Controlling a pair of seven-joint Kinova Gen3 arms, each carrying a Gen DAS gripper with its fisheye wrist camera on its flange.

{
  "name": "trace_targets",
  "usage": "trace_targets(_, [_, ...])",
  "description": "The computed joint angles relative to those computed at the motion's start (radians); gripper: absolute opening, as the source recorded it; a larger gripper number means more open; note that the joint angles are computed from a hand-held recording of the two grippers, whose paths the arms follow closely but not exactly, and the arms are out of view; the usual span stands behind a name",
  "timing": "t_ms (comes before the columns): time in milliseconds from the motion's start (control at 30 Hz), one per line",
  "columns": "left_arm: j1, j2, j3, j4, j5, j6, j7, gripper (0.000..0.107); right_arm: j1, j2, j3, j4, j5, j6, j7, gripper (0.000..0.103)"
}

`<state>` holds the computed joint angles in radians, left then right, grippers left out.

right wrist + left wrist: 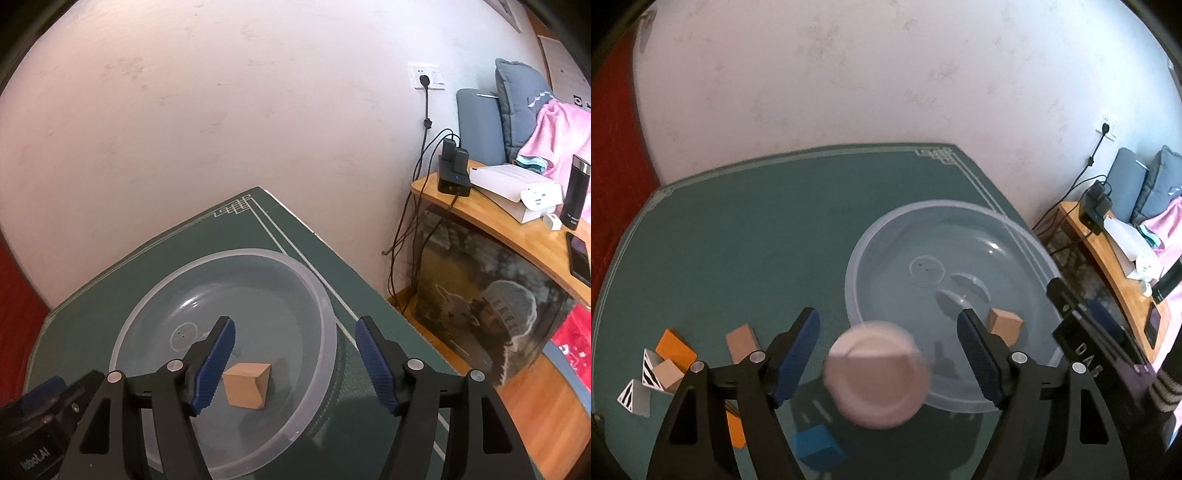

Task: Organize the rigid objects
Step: 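Open the right gripper to release the tan cube in the bowl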

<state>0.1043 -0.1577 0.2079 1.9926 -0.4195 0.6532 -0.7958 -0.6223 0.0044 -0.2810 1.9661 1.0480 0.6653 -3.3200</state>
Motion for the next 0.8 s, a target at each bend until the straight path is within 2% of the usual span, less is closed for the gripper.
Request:
trace_targets(400, [-0.025,-0.042,0.016,0.048,-0.035,0.037,0.057,0.078,0.006,-0.006,0.000,0.011,0.010,-0.014,0.000,0.071])
trace_targets(800, [-0.056,-0.135,-0.058,0.125,0.118,0.091,-0.088,0.078,0.010,-0.008,-0.002,0.016,0.008,-0.028,0.006,0.072])
